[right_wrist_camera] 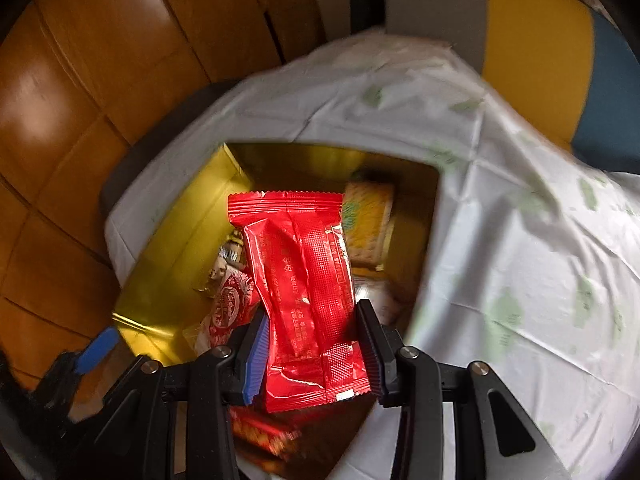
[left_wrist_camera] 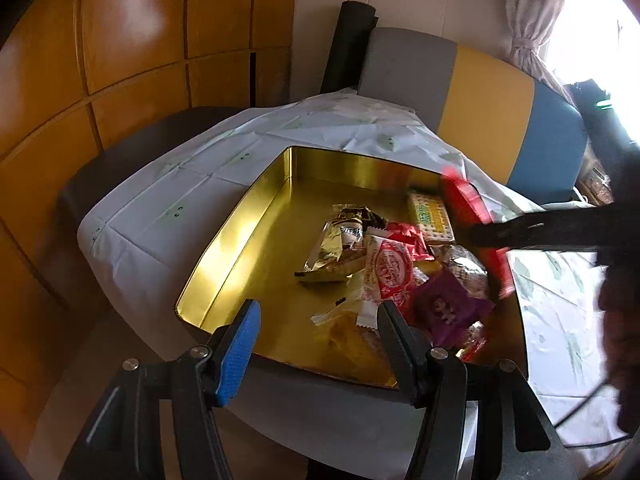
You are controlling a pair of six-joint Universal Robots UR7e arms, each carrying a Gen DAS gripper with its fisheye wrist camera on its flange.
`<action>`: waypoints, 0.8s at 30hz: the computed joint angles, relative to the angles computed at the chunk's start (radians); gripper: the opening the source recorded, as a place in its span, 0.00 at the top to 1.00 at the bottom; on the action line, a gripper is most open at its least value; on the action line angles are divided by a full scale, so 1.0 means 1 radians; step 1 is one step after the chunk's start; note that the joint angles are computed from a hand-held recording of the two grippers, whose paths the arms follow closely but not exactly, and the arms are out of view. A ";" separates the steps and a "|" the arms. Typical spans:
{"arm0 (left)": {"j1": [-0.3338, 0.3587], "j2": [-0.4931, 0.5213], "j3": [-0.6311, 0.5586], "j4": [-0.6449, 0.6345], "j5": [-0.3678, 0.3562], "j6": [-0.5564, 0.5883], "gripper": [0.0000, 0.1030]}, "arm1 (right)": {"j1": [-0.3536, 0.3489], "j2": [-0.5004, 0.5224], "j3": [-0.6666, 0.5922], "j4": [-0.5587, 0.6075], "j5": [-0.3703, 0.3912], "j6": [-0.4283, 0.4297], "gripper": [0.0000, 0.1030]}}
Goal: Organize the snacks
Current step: 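Carry the long red candy bag into the gold tin and open the right gripper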
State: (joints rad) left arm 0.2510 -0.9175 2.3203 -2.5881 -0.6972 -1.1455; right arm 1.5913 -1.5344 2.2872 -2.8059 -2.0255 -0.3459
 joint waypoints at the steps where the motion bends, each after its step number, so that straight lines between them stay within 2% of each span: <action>1: 0.001 0.000 0.000 0.001 -0.001 0.001 0.41 | 0.000 0.035 -0.009 -0.005 -0.015 0.000 0.60; 4: 0.003 0.003 -0.003 0.005 0.000 0.004 0.40 | -0.004 0.110 -0.007 -0.055 -0.065 -0.016 0.57; 8: 0.005 0.011 -0.006 -0.002 0.003 0.023 0.40 | 0.001 0.127 0.009 -0.108 -0.076 -0.056 0.57; 14: -0.001 0.017 -0.012 0.010 0.008 0.017 0.41 | -0.006 0.091 0.041 -0.136 -0.035 -0.069 0.56; 21: -0.006 0.013 -0.024 0.055 0.015 -0.011 0.40 | -0.014 0.052 0.083 -0.185 0.017 -0.089 0.48; 24: -0.013 0.011 -0.027 0.069 0.022 -0.022 0.36 | -0.009 0.030 0.107 -0.223 0.035 -0.097 0.45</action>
State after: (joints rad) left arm 0.2378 -0.9068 2.2938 -2.5188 -0.6756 -1.1671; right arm 1.5822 -1.5046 2.3939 -3.0291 -1.9905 -0.4431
